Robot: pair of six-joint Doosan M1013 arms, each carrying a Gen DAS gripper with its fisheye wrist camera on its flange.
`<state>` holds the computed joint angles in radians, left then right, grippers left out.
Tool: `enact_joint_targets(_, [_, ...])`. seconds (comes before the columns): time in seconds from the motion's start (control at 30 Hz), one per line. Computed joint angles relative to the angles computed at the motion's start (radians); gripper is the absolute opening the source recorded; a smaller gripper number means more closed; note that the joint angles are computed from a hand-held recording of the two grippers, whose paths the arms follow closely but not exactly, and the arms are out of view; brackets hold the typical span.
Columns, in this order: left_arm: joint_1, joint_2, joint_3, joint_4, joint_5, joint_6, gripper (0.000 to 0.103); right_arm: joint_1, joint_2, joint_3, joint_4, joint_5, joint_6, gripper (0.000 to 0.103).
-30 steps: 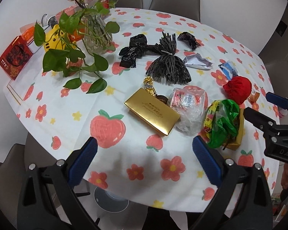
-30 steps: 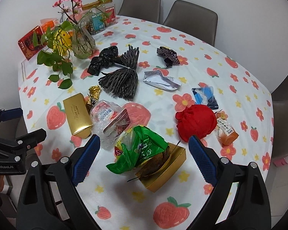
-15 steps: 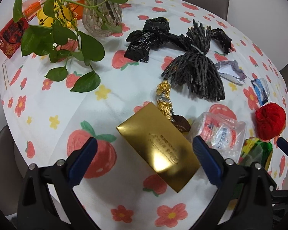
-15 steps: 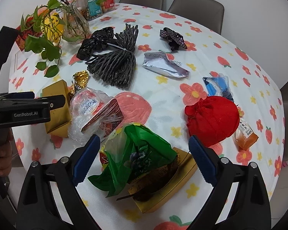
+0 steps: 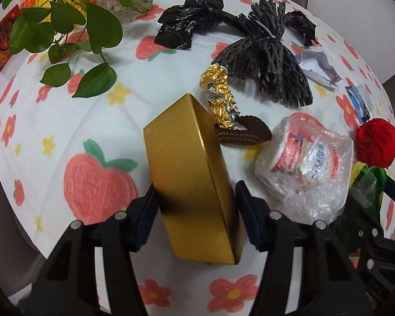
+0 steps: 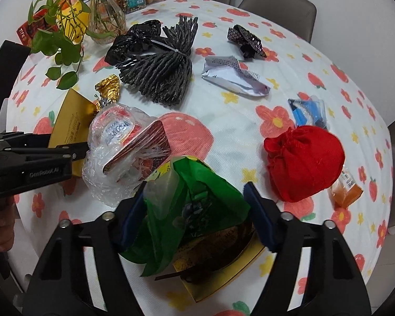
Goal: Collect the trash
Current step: 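Grasp the gold box with the left tool while the right tool grasps the green snack bag, then lift both held items and carry them over the floor bin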
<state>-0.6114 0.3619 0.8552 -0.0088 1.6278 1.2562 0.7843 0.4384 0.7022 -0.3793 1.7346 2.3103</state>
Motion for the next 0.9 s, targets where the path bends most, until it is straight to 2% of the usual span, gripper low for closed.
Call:
enact_joint_targets(0.23, [-0.002,-0.047,0.057,-0.014,-0.017,0.035,0.054,-0.008,-0.001,-0.012,0.011,-0.012,0.026,0.047])
enact_joint_targets(0.33, [-0.002,-0.065,0.073,-0.012,-0.025,0.048,0.054,-0.011,-0.002,-0.017,0.018,-0.016,0.044,0.044])
enact_joint_targets(0.7, [-0.009,-0.129,0.102,0.011,-0.051,0.035,0.054,0.021,0.001,-0.068,-0.021,-0.016,0.043,0.041])
enact_joint_targets(0.9, [-0.036,-0.183,0.139,0.084,-0.056,-0.08,0.054,0.04,-0.002,-0.094,0.009,-0.049,-0.044,0.041])
